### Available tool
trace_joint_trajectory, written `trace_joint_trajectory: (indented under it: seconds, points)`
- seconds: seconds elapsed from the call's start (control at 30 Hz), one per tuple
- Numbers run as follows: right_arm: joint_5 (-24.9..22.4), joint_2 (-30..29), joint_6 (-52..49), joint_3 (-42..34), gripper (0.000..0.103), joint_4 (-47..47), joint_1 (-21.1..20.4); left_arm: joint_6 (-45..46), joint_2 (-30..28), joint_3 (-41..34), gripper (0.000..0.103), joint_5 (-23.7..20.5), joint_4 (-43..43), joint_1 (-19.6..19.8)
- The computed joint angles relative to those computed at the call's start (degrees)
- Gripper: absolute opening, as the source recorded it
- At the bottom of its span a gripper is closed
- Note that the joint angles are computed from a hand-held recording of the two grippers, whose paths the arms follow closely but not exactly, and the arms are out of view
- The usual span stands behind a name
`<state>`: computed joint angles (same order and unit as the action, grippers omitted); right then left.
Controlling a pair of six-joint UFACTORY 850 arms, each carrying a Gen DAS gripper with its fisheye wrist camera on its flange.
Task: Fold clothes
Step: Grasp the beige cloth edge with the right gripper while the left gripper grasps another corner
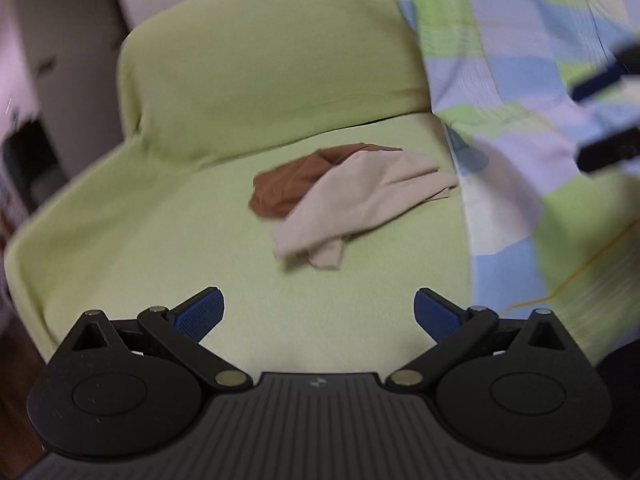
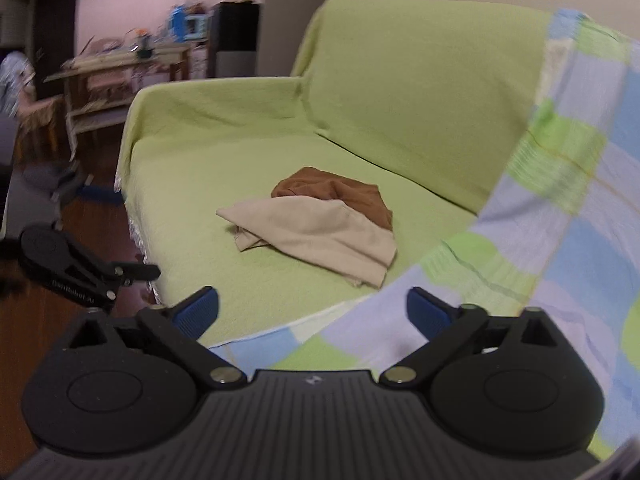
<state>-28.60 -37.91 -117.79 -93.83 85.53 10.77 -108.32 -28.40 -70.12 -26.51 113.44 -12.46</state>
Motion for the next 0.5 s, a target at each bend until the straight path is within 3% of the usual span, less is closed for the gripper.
trace_joint_trajectory:
  seconds: [0.07,0.2,0.27,0.33,0.4,0.5]
  points:
    - [1.87,-3.72,0.26,-5.27,0.072,-4.1,0.75,5.21,-2.47,-3.14,0.075,1.0,-0.01,1.06]
    - [4.77,-11.57,4.34,-16.58,0.037,-15.99,2.1,23.95,-9.22,-11.49,0.058,1.09,-7.07,2.85]
    - [5.48,-15.48,8.06,-22.05,0.027,-23.74,2.68,30.48,-11.52,-14.32,0.049,1.17,-9.67,3.34]
    - [5.69,-18.93,9.55,-26.59,0.024,-29.25,3.09,38.05,-13.62,-17.2,0.038,2.4,-13.69,3.79]
    - [6.42,-21.51,7.57,-29.61,0.022,-31.61,3.47,44.71,-15.41,-19.48,0.014,2.86,-16.8,3.85]
    - [7.66,-25.3,4.22,-34.06,0.022,-35.18,4.1,44.91,-16.89,-20.76,0.008,1.83,-12.85,3.66]
